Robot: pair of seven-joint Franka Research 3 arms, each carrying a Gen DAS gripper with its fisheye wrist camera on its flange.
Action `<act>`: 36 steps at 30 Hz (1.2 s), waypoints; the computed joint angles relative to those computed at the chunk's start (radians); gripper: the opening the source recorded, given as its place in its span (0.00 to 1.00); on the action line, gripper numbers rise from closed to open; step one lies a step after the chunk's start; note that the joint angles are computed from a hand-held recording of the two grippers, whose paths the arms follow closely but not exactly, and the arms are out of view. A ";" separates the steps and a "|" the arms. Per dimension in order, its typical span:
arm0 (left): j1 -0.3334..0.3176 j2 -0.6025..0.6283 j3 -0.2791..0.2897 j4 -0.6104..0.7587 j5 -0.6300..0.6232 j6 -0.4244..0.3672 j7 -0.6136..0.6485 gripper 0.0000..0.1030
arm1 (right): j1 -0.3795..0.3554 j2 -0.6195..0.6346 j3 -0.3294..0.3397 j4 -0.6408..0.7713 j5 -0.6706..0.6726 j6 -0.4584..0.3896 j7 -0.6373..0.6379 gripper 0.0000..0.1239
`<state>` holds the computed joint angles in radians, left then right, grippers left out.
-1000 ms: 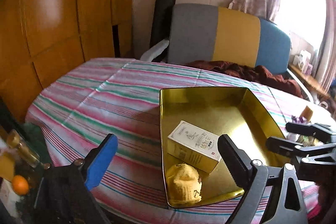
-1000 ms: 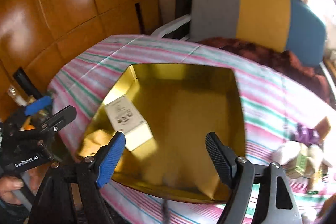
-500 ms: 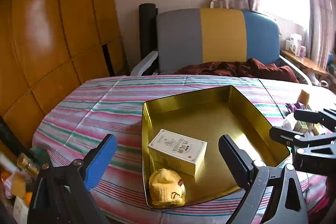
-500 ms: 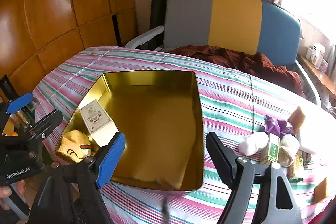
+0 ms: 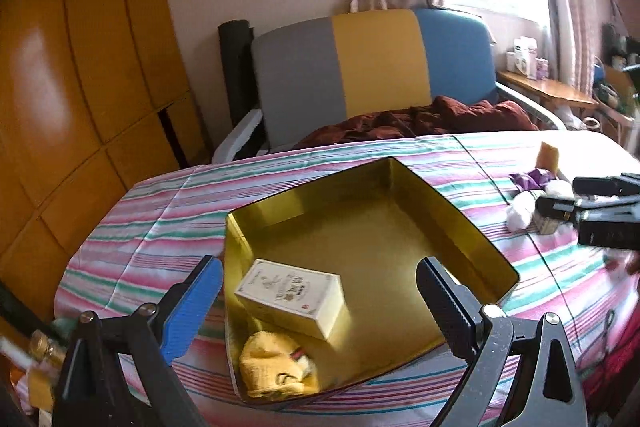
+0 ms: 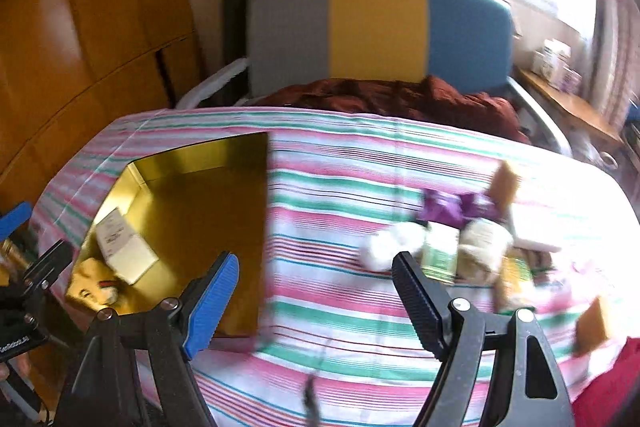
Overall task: Organize objects
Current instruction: 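Release the yellow cloth into the tray with the left gripper while the right gripper drops the cream box in, then reach the left gripper to the plastic-wrapped ball while the right gripper grasps a yellow sponge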
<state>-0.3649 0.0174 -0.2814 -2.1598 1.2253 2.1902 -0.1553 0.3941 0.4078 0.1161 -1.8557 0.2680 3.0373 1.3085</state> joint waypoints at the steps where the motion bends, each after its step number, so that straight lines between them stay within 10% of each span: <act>1: 0.000 0.008 0.000 0.008 0.002 0.006 0.008 0.95 | 0.001 -0.005 -0.015 -0.007 -0.001 0.005 0.011 0.65; 21: -0.050 0.285 0.077 0.309 -0.015 0.356 0.286 0.95 | -0.124 -0.071 -0.213 -0.075 -0.038 0.023 0.350 0.66; 28: -0.052 0.476 0.078 0.515 -0.210 0.533 0.573 0.86 | -0.184 -0.093 -0.181 -0.114 -0.050 0.023 0.331 0.66; 36: -0.008 0.769 -0.070 0.869 -0.572 0.530 1.050 0.70 | -0.185 -0.117 -0.224 -0.141 -0.085 0.025 0.330 0.66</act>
